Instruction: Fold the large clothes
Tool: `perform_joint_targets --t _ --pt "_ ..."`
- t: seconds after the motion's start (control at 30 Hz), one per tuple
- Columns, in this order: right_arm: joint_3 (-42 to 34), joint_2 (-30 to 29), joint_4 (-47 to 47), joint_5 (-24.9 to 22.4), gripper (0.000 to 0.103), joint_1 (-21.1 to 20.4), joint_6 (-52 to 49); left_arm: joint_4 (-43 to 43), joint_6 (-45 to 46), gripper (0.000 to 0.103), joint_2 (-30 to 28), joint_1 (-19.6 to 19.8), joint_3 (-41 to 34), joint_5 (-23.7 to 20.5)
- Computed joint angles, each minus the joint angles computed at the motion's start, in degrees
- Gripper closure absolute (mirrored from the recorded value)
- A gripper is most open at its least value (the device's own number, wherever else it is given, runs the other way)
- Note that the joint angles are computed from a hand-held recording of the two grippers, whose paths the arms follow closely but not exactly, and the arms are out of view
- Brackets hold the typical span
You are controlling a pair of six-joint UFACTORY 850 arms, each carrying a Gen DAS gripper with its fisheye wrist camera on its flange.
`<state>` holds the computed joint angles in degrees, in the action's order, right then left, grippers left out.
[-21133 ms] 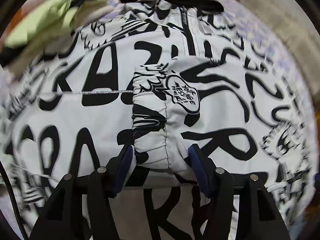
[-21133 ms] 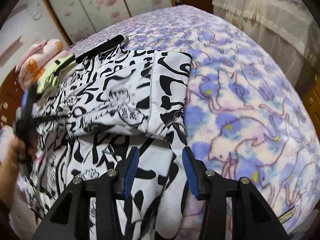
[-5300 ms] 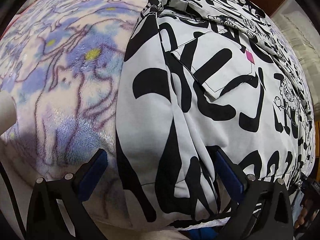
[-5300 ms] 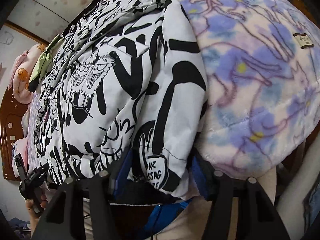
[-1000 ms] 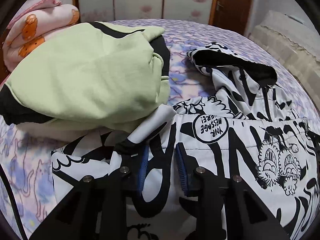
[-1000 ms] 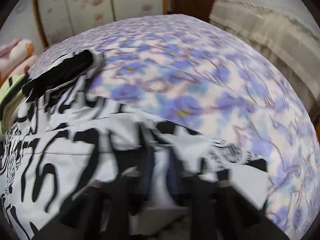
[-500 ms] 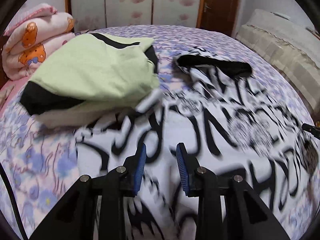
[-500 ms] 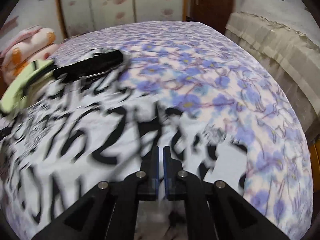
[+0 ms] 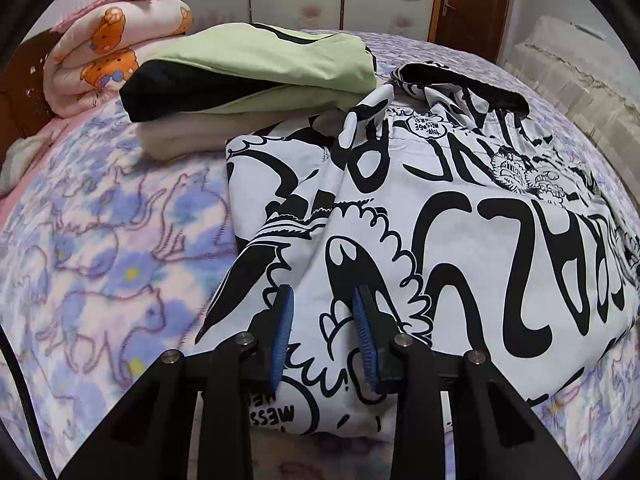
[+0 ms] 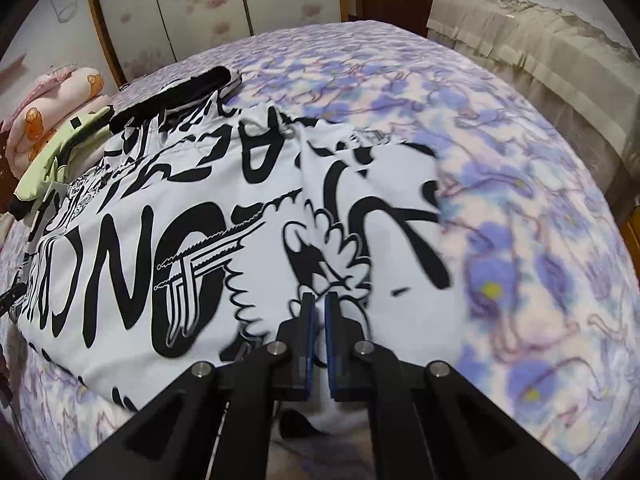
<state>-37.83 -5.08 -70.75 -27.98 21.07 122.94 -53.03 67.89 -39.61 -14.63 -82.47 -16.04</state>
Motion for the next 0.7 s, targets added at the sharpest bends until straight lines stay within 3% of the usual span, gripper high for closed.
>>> perform_joint_targets --t 0.1,0.17,0.23,0.3,0.43,0.7 --pt "-0.85 0.00 3.77 -0.96 0.099 0.28 -3.61 5.58 -6.69 0.072 0.33 -0.29 -0.33 -0.50" --pt "-1.30 0.53 6.38 -0.99 0.096 0.41 -5.21 8.08 -10.51 0.065 0.69 -0.10 -0.61 -2.24" --pt "-0.66 2.22 7.08 -0.37 0.094 0.81 -4.68 8.68 -12.38 0.040 1.34 0.29 -0.61 -3.54" --pt "0.33 4.21 7.67 0.46 0.083 1.23 -3.49 5.54 -10.50 0.032 2.93 0.81 0.67 -4.37" --pt "2.73 8.28 6.76 1.59 0.049 2.96 1.50 2.90 -10.58 0.031 5.32 2.13 2.21 -7.82" --pt "6.93 13.55 3.66 5.31 0.043 6.33 11.87 -6.44 -9.45 0.029 9.42 5.77 7.59 -14.90"
